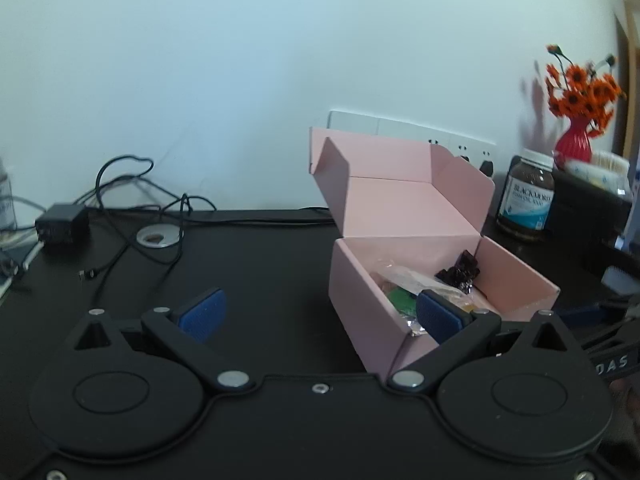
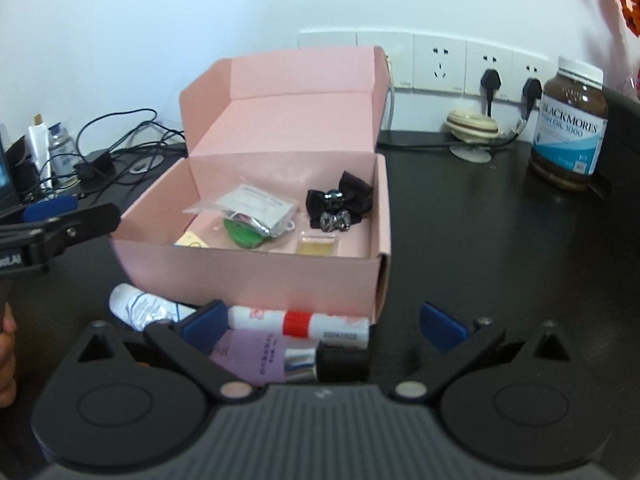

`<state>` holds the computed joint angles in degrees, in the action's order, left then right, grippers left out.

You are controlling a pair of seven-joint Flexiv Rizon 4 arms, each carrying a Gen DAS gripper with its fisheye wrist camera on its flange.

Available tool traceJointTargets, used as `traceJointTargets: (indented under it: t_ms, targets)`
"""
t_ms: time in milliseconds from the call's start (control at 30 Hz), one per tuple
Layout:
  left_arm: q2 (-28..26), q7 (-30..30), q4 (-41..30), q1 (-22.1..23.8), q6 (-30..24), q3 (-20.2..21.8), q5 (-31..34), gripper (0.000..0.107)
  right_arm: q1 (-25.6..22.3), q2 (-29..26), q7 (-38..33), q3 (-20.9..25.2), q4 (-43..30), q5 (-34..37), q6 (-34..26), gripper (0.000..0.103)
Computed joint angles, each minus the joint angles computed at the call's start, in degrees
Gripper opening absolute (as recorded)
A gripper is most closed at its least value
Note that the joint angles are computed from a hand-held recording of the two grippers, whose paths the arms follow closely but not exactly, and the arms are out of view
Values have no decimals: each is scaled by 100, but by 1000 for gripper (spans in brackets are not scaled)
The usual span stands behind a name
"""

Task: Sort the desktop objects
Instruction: 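Withdraw the left tool from the box while the right tool approaches the red-capped tube, then lower the right tool over the red-banded white tube and close on it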

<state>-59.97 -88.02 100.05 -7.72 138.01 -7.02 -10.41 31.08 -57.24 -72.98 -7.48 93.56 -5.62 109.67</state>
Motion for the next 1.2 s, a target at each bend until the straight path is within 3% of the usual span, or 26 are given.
traceJointTargets:
  t_ms: [467,700,833,1200]
  targets:
    - [3,161,-2,-109,47,66,-41,103,373,-131,251,-405,-253,-18,-452,102]
    - [-5,264,-12,-122,40,48,-44,103,289,-135,346,-312,-246,-67,-425,102]
    - [-10,248,-19,-84,-13,10,-20,103,524,-164,380,-661,-170,8,-444,102]
    - [-44,199,-25,-97,144,36,9,103,525,-190,263,-737,-26,249,-156,102]
